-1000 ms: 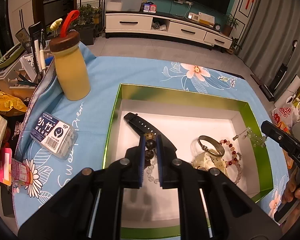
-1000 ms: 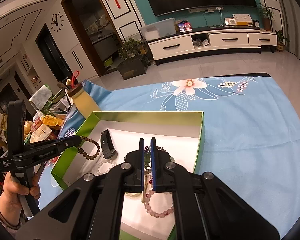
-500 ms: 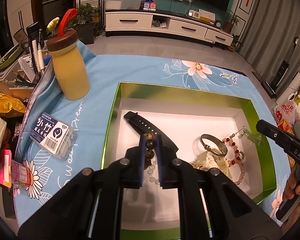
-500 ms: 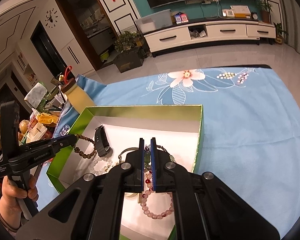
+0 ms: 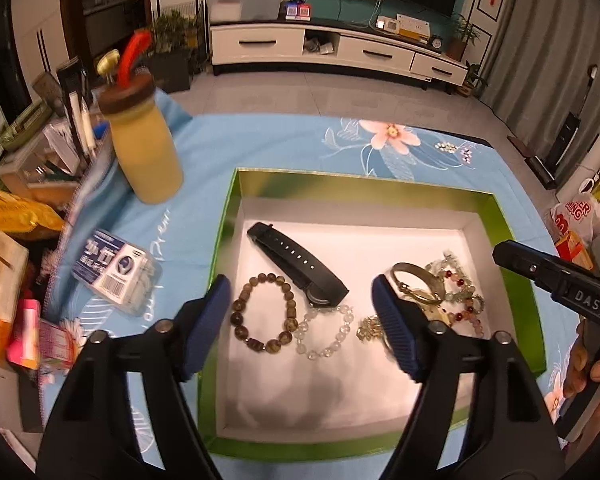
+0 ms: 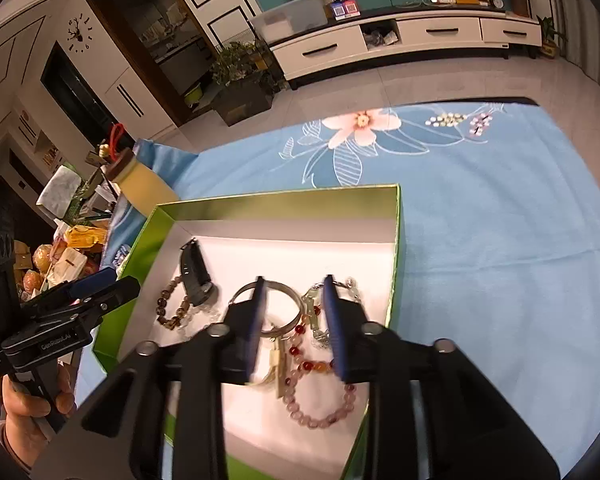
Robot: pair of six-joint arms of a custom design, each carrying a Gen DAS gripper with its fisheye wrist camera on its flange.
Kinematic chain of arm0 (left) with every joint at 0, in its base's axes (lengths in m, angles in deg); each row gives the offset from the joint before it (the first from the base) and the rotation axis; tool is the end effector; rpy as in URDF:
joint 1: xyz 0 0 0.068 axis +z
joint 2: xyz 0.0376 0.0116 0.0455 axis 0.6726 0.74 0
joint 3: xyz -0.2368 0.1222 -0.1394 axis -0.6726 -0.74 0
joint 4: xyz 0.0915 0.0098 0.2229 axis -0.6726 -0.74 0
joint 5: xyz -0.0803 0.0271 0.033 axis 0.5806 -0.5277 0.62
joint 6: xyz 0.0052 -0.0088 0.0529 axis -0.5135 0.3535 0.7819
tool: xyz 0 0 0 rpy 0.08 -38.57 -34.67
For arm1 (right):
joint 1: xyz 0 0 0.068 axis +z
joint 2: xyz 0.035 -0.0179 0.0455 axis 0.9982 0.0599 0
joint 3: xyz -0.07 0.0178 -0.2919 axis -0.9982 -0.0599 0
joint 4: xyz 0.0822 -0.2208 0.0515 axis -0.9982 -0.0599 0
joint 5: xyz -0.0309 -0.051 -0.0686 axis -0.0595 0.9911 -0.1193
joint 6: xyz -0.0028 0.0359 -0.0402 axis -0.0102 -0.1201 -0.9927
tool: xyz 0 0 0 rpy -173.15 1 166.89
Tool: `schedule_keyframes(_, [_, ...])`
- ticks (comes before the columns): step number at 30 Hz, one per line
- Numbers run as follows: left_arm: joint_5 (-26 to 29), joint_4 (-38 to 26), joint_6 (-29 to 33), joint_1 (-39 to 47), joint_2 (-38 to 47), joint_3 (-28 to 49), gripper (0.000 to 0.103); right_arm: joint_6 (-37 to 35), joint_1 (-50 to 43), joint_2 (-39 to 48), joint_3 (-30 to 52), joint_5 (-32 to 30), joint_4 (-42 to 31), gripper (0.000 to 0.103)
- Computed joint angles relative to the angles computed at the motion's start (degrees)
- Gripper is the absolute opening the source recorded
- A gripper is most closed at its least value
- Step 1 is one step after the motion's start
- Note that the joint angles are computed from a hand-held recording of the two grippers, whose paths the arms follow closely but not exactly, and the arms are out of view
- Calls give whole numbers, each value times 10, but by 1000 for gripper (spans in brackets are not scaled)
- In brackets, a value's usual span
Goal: Organize jewelry
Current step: 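Lower both bracelets into the green box and open both grippers, then raise both open grippers up and away from the green box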
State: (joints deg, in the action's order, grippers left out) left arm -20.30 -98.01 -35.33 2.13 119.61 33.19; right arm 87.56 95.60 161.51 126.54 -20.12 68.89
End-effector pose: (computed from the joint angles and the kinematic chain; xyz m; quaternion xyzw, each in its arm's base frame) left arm 0.2451 -0.1944 0.2692 0.0498 0.9474 -0.0587 0.3108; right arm 0.2279 0.0480 0.2288 -0.0169 0.9260 0.2214 0.3053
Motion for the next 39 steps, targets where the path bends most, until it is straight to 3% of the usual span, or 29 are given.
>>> schedule_keyframes(2, [-8, -27, -12, -10, -16, 14, 91, -7, 3, -31, 14, 0, -41, 45])
schedule_keyframes(4, [-24, -75, -24, -25, -29, 43, 99, -14, 16, -67, 36, 18, -94, 68])
schedule_keyframes(5, [-32, -96, -28, -32, -31, 58, 101, -17, 23, -81, 48, 28, -118, 73])
schedule_keyframes(7, [-49, -142, -33, -48, -35, 93, 101, -24, 45, -109, 87, 64, -183, 96])
schedule_keyframes(8, [-63, -172, -39, -61, -35, 115, 101, -23, 57, -117, 109, 84, -217, 101])
schedule_keyframes(10, [-80, -220, -50, -78, -35, 154, 101, -17, 76, -126, 148, 112, -271, 102])
schedule_keyframes(16, [-62, -328, -85, -106, -38, 252, 101, 26, 161, -114, 264, 238, -424, 102])
schedule_keyframes(19, [-71, -374, -104, -123, -35, 293, 101, 34, 184, -122, 286, 247, -450, 102])
schedule_keyframes(26, [-107, -434, -124, -140, -24, 338, 101, 54, 214, -120, 308, 260, -472, 102])
schedule_keyframes(39, [-110, -442, -137, -130, -11, 339, 101, 67, 222, -110, 295, 257, -459, 102])
